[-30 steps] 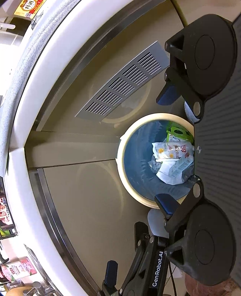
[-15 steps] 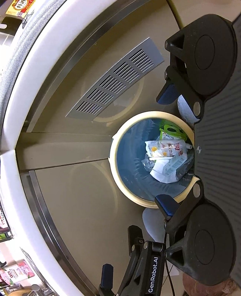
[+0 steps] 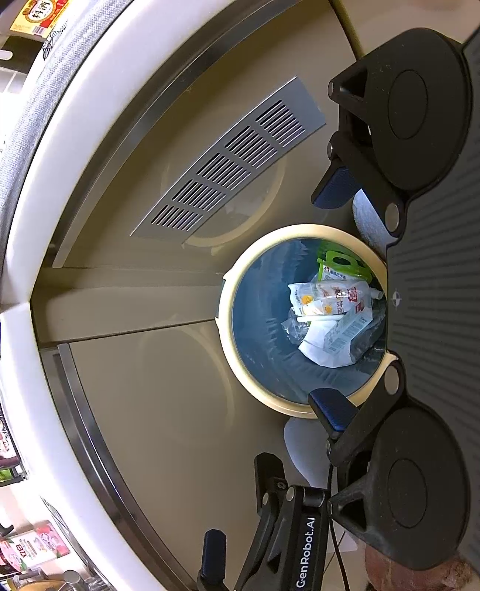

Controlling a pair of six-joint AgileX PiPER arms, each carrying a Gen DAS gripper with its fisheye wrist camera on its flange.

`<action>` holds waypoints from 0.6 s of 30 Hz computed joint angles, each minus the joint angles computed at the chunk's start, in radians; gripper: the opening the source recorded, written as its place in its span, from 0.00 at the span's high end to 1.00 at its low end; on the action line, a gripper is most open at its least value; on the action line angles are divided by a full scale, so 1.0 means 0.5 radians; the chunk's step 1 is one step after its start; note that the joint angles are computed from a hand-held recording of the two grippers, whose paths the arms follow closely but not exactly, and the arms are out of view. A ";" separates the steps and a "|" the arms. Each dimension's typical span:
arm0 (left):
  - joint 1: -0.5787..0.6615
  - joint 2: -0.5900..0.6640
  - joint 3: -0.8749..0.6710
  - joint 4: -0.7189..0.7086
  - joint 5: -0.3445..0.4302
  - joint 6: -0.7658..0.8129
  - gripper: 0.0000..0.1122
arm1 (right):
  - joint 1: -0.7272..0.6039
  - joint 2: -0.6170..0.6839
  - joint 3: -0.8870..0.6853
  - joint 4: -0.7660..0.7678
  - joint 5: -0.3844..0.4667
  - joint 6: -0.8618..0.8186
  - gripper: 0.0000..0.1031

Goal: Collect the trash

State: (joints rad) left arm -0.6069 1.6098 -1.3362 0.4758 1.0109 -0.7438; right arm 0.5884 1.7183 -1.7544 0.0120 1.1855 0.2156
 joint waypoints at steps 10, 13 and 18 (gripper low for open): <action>-0.016 -0.006 -0.001 0.010 0.011 -0.011 0.09 | -0.003 -0.005 0.003 -0.002 -0.004 -0.002 0.00; -0.018 -0.004 -0.003 0.014 0.015 -0.017 0.09 | 0.002 -0.010 0.005 -0.013 -0.005 0.009 0.00; -0.029 -0.008 -0.007 0.047 0.028 -0.053 0.09 | 0.008 -0.012 0.003 -0.023 -0.005 0.018 0.00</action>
State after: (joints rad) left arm -0.6213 1.6059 -1.3396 0.4993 1.0248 -0.7704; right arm 0.5924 1.7122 -1.7527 0.0006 1.1832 0.2246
